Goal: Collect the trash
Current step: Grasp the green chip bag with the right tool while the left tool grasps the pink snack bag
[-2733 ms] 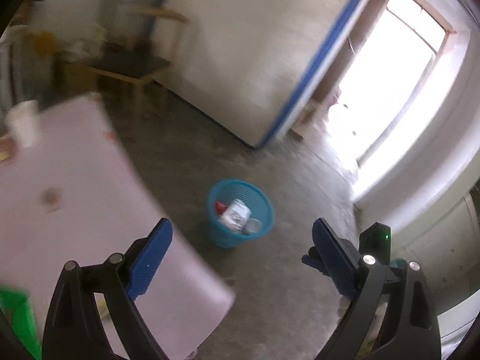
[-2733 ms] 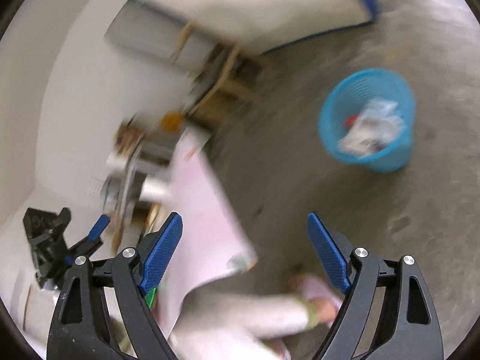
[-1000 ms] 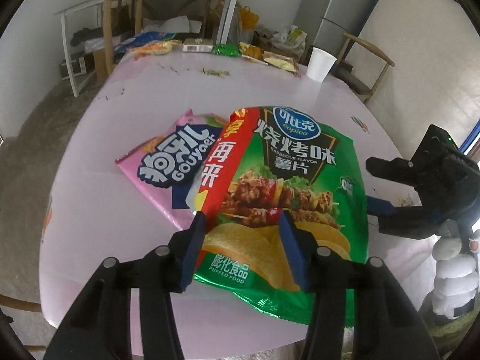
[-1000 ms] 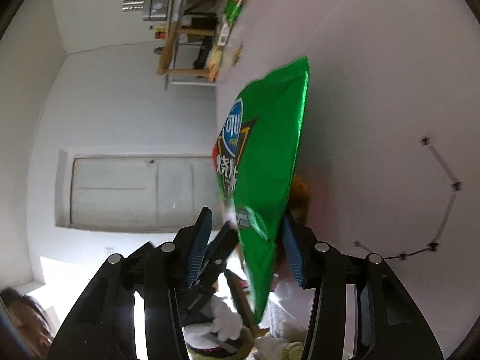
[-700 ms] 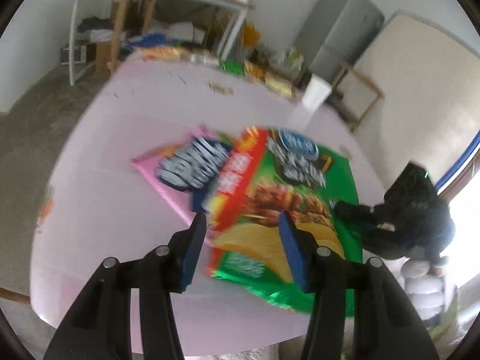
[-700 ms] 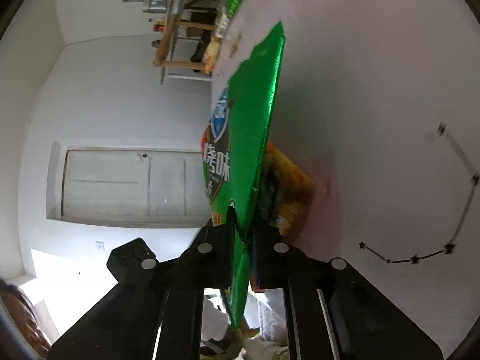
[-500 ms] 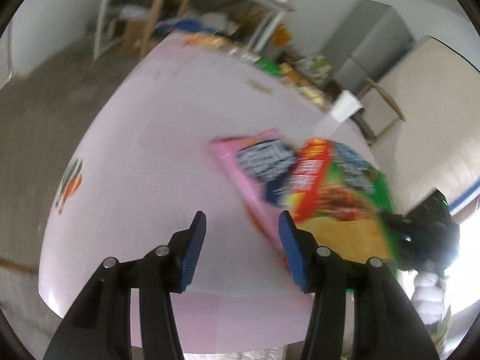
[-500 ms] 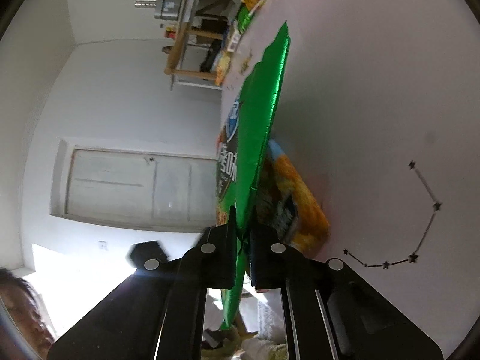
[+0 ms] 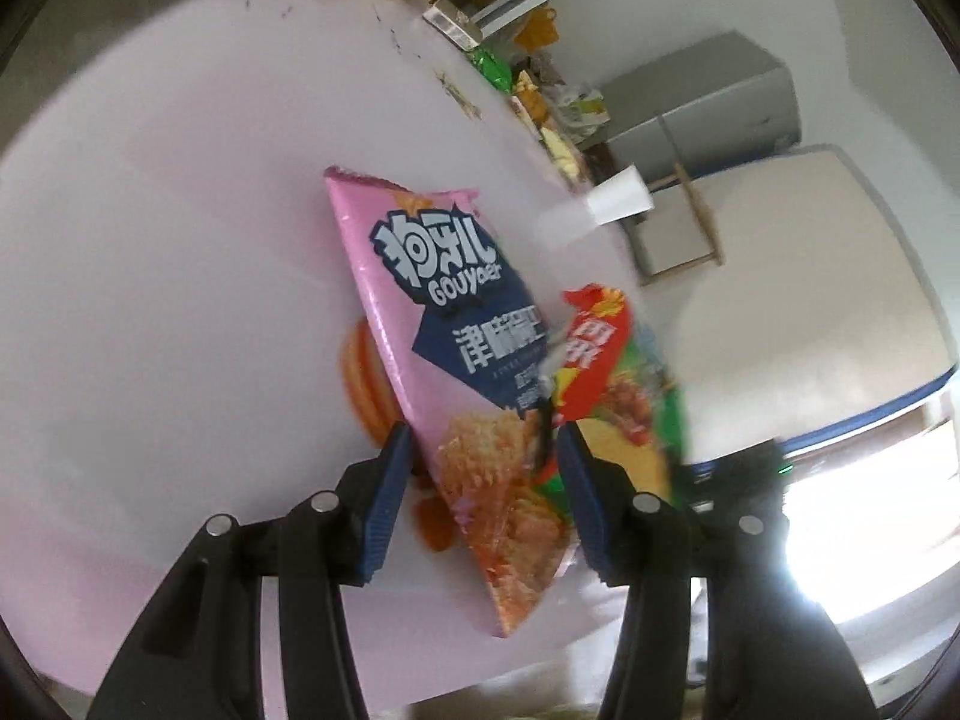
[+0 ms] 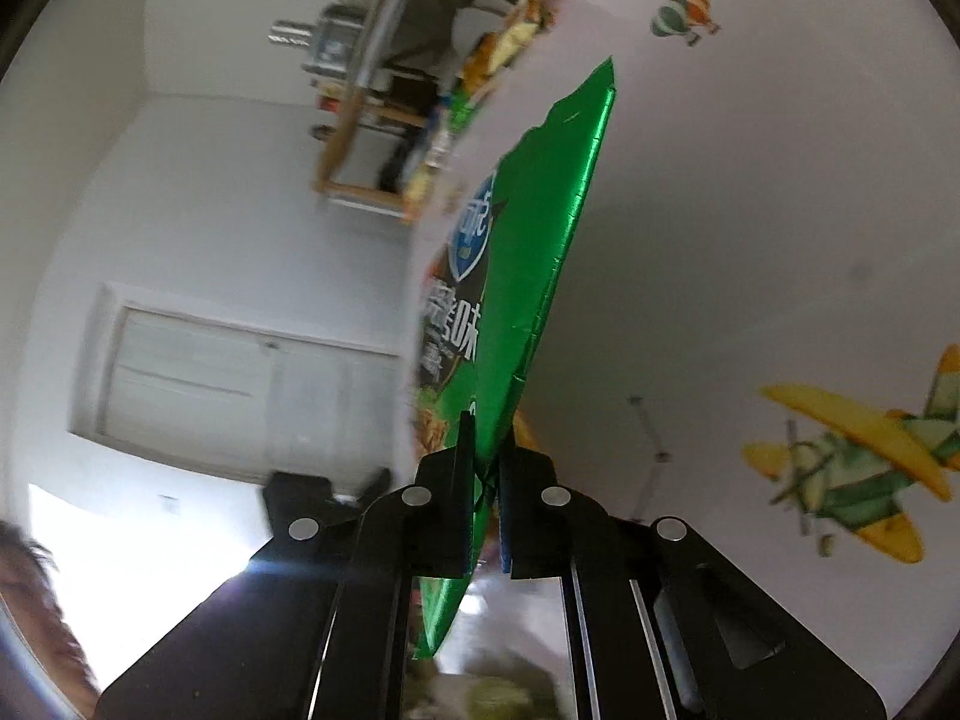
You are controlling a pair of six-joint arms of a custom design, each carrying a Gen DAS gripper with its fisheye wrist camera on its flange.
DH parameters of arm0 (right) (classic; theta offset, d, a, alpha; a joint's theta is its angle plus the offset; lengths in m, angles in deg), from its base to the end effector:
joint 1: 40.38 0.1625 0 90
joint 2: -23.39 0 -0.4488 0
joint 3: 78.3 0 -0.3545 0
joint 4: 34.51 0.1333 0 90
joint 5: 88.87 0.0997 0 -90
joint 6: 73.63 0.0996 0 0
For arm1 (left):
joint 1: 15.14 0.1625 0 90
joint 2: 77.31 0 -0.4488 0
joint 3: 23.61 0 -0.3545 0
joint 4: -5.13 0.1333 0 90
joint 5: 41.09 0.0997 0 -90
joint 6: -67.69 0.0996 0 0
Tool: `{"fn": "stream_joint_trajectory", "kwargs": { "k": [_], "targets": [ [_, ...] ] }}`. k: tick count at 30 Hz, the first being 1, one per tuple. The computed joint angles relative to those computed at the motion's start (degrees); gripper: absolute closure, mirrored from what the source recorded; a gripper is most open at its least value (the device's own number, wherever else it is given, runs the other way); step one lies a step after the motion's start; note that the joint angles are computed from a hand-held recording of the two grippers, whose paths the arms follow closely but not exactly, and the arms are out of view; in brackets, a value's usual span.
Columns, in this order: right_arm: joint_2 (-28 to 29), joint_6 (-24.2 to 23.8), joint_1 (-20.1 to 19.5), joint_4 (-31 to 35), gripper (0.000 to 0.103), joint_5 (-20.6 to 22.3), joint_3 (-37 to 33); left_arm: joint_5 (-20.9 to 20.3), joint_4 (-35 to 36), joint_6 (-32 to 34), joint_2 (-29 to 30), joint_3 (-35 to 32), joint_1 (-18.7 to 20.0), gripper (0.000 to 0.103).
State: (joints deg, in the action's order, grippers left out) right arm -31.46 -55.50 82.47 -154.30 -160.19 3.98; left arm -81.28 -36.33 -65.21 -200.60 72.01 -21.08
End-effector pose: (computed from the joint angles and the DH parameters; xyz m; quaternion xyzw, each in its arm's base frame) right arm 0.5058 -0.4787 0.2760 -0.1297 0.9780 0.0515 0.1552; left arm -0.1588 -0.1940 0.6067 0.2104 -0.8702 0.4450 0.0216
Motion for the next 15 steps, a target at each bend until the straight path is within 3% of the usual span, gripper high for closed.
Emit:
{"fn": "stream_joint_trajectory", "kwargs": {
  "k": [4, 6, 12, 14, 15],
  "targets": [
    [0.49, 0.03, 0.04, 1.21, 0.098, -1.34, -0.05, 8.53, -4.88, -7.46, -8.55, 5.81, -7.11, 0.055],
    [0.09, 0.25, -0.59, 1.44, 0.098, -1.25, 0.89, 10.93, -10.38, -6.79, -11.65, 9.09, -7.94, 0.055],
    [2.25, 0.76, -0.36, 1.48, 0.099, -2.09, -0.93, 8.34, -26.50, 9.48, -7.87, 12.16, 1.11, 0.058],
    [2.23, -0.43, -0.10, 2.18, 0.098, -3.19, -1.29, 7.49, -29.43, 14.83, -5.04, 11.30, 4.94, 0.058],
    [2.05, -0.91, -0.16, 2.48, 0.098, -3.35, -1.19, 7.59, -28.58, 15.15, -4.35, 10.62, 5.11, 0.059]
  ]
}}
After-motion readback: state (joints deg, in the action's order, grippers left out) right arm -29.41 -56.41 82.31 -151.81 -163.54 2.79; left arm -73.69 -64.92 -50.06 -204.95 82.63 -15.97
